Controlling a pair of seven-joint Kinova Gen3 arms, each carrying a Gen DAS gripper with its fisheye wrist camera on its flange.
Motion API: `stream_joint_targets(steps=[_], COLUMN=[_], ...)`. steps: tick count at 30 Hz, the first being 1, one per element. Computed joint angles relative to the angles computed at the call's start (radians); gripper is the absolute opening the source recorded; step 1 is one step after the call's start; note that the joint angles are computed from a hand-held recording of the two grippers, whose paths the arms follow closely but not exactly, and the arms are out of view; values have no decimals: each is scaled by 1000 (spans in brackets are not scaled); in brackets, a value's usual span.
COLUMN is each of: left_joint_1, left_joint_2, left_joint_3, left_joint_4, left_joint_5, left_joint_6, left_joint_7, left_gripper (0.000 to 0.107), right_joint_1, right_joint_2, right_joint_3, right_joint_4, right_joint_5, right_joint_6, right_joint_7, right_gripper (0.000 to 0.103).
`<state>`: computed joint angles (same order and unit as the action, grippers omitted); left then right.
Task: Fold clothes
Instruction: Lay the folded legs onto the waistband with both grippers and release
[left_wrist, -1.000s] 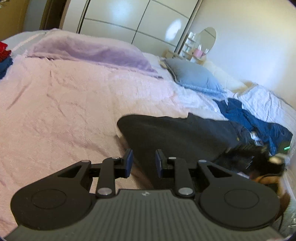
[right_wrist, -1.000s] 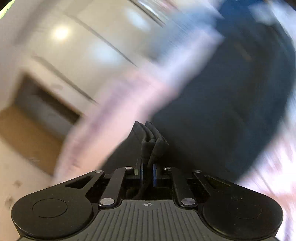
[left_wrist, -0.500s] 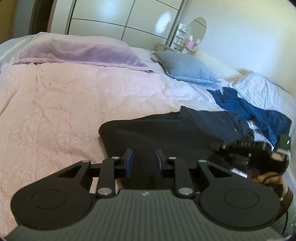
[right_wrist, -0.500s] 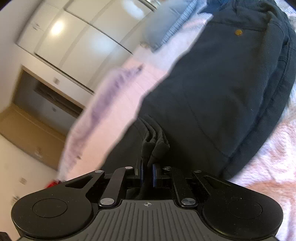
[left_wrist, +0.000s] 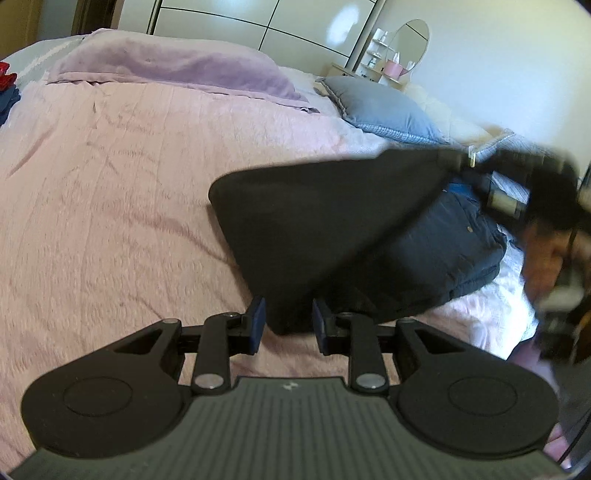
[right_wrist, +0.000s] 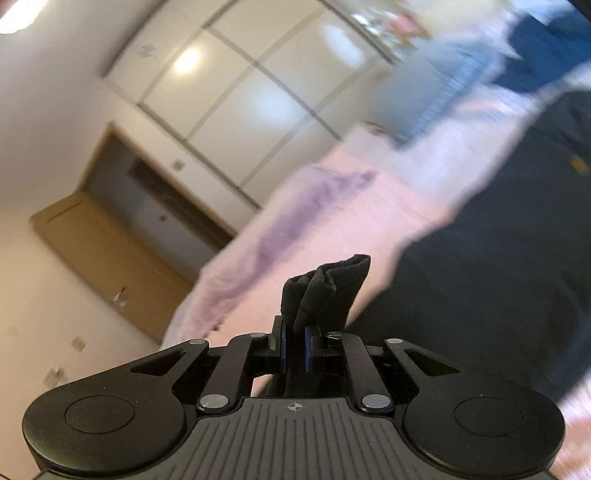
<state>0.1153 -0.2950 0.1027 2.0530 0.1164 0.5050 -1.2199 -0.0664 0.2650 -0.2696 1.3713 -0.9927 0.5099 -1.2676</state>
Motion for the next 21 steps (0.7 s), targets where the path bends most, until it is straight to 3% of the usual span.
stream_joint_targets(steps=[2,5,9,11,15,16,17,19,21], left_joint_1=[-49,-188,-358,-449,-607,-651,-697,-786,-851], left_joint_2=[-4,-12,-38,-42,-42,-50,-70,-117,-121], left_joint_3=[48,179,317,409,594,641,687,779,872], left_joint_4=[22,42,83,85,53,36,22,-4,-44], left_joint_5=[24,30,143,146,45,5,-36,-117,-199], left_joint_6=[-30,-63,-141,-159,-154,-134,-112,-72,-7], left_joint_7=[29,123,211,280,443,472,485,461,403], left_gripper=[29,30,33,34,32,18,18,18,19], right_joint_1=[-6,-25,-33,-32,-42,-21,-12,-30,-88], right_joint_2=[8,12,-4,-13,-33,-42,-54,-83,-104], right_joint_3=[-14,-31,-42,-44,-29,-49,-56,-13,79], right_joint_4=[-41,-74,-72,-67,-54,-41,-31,16,64], right_joint_5=[-3,-6,-30,-52,-113,-136,-142,-108,-29], right_joint_6=[13,15,11,10,12,2,-9,-49,-77], right_joint_7=[27,61,98,122,177,212,230,217,146], right_gripper=[8,8,8,8,8,8,8,7,7])
